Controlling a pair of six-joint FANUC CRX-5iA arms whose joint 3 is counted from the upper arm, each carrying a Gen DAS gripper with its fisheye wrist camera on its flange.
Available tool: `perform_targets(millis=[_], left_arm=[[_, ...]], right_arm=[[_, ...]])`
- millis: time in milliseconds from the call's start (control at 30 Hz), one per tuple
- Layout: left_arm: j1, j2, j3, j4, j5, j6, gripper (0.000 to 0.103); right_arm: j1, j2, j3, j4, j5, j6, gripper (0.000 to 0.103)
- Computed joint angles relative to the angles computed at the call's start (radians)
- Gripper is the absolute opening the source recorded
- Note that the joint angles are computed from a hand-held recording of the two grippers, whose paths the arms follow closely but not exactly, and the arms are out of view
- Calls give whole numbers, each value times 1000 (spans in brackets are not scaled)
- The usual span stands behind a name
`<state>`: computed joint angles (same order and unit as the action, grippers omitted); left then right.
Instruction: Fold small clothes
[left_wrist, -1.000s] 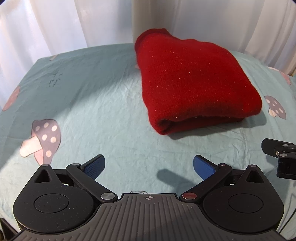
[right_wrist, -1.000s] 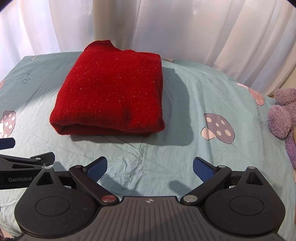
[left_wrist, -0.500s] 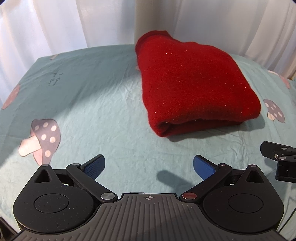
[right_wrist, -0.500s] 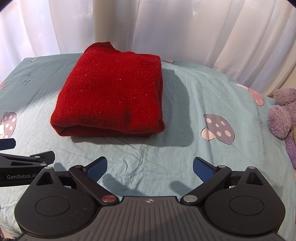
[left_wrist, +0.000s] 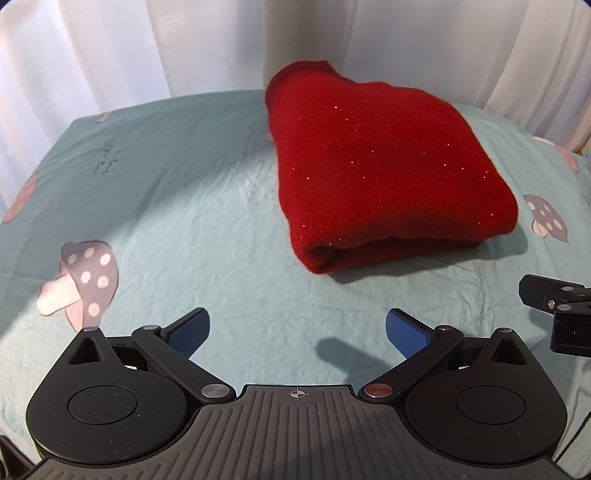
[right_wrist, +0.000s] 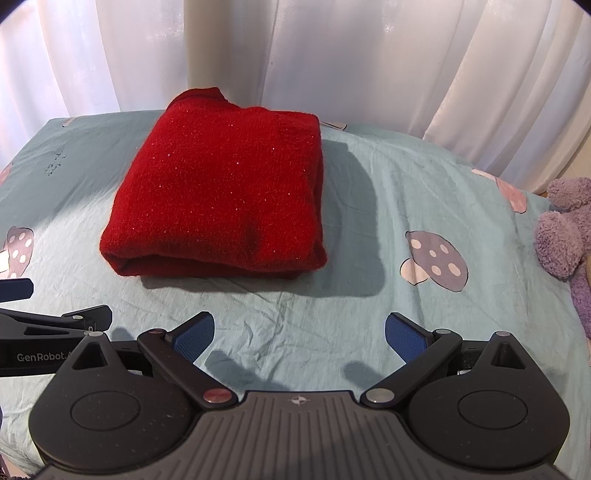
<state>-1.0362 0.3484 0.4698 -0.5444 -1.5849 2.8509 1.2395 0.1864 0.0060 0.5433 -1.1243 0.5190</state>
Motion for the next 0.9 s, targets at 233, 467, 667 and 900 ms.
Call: perform_targets(millis=[233,467,667,900], left_arm=[[1,1,3,1,1,3,103],[-13,3,9,-26,6,0,103],[-12,5,10,-28,-3,3,103],[-13,5,10,-31,-8,8,103]], right_arm=[[-2,0,-1,0,2,-1,99],[-1,2,1,3,0,7,99],[-2,2,1,6,-1,8,99],[-4,3,3,7,-1,15,99]])
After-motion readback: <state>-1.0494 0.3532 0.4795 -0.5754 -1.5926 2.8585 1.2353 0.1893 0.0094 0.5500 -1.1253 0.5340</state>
